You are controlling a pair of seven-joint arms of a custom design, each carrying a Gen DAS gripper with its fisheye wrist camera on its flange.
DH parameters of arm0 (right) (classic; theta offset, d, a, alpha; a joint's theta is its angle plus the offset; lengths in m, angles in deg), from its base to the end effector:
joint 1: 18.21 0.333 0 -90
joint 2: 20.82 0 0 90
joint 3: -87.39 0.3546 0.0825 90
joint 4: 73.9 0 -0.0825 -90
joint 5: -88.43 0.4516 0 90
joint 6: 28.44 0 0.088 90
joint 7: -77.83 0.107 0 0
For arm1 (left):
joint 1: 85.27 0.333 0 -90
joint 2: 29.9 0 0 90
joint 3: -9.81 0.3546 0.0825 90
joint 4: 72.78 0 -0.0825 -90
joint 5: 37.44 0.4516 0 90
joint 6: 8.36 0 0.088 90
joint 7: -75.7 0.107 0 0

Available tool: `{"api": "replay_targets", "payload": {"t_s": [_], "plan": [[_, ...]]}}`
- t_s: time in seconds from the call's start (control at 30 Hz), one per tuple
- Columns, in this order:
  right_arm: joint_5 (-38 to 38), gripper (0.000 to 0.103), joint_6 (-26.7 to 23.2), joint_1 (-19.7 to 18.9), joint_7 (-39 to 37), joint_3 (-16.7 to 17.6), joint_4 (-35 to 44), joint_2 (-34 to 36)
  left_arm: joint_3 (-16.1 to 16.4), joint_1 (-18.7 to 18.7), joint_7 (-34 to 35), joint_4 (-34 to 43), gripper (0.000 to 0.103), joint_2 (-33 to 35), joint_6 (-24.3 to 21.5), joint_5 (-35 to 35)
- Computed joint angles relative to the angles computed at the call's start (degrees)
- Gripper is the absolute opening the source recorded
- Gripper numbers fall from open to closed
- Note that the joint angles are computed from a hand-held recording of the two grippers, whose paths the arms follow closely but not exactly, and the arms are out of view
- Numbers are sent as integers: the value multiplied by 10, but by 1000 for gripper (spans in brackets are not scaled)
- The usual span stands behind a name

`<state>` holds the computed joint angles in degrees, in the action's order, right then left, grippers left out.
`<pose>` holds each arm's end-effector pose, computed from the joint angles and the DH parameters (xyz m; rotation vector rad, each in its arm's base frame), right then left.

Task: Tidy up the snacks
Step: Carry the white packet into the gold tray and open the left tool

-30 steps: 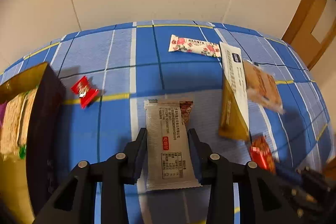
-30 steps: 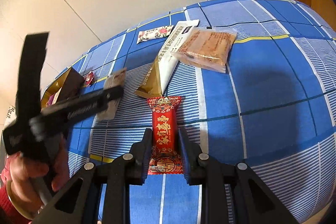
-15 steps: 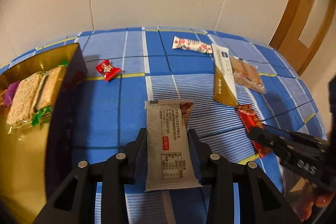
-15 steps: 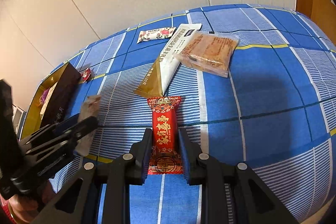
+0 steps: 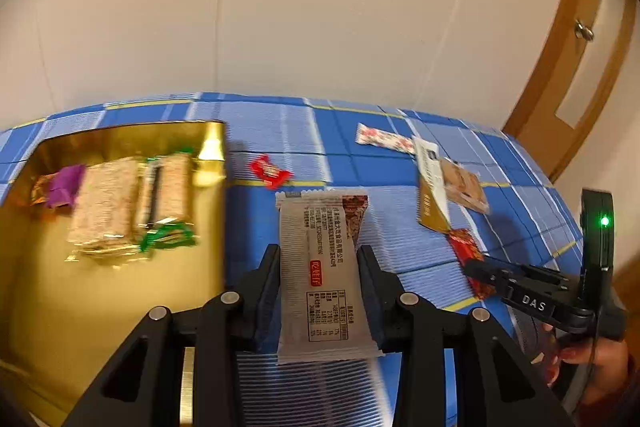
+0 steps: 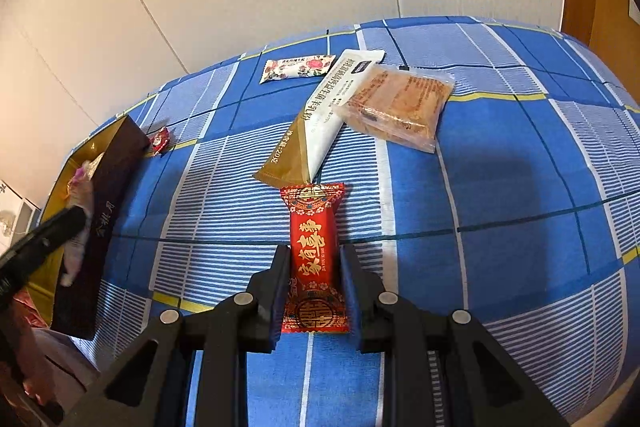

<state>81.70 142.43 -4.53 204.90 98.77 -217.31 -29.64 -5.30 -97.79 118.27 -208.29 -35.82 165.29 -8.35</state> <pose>0.4861 0.2373 0.4014 -1.7087 1.8738 -0.3058 0.4941 -0.3026 0.4439 -1.7091 1.9811 -0.9576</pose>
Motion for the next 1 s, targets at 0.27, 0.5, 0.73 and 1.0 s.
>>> {"api": "replay_targets", "payload": {"t_s": [0.27,0.5,0.73,1.0], "plan": [[-52,25,-4,-17,44,14,3,1,21,27,9,-41,39,-46,-1,-37],[-31,25,9,-5,41,1,-2,1,19,91,-37,-53,39,-76,-42,-13],[-46,25,8,-20,56,14,1,3,40,115,-48,-41,39,-67,-115,3],[16,25,36,17,15,-17,-9,5,51,140,-69,-40,39,-52,-140,48]]}}
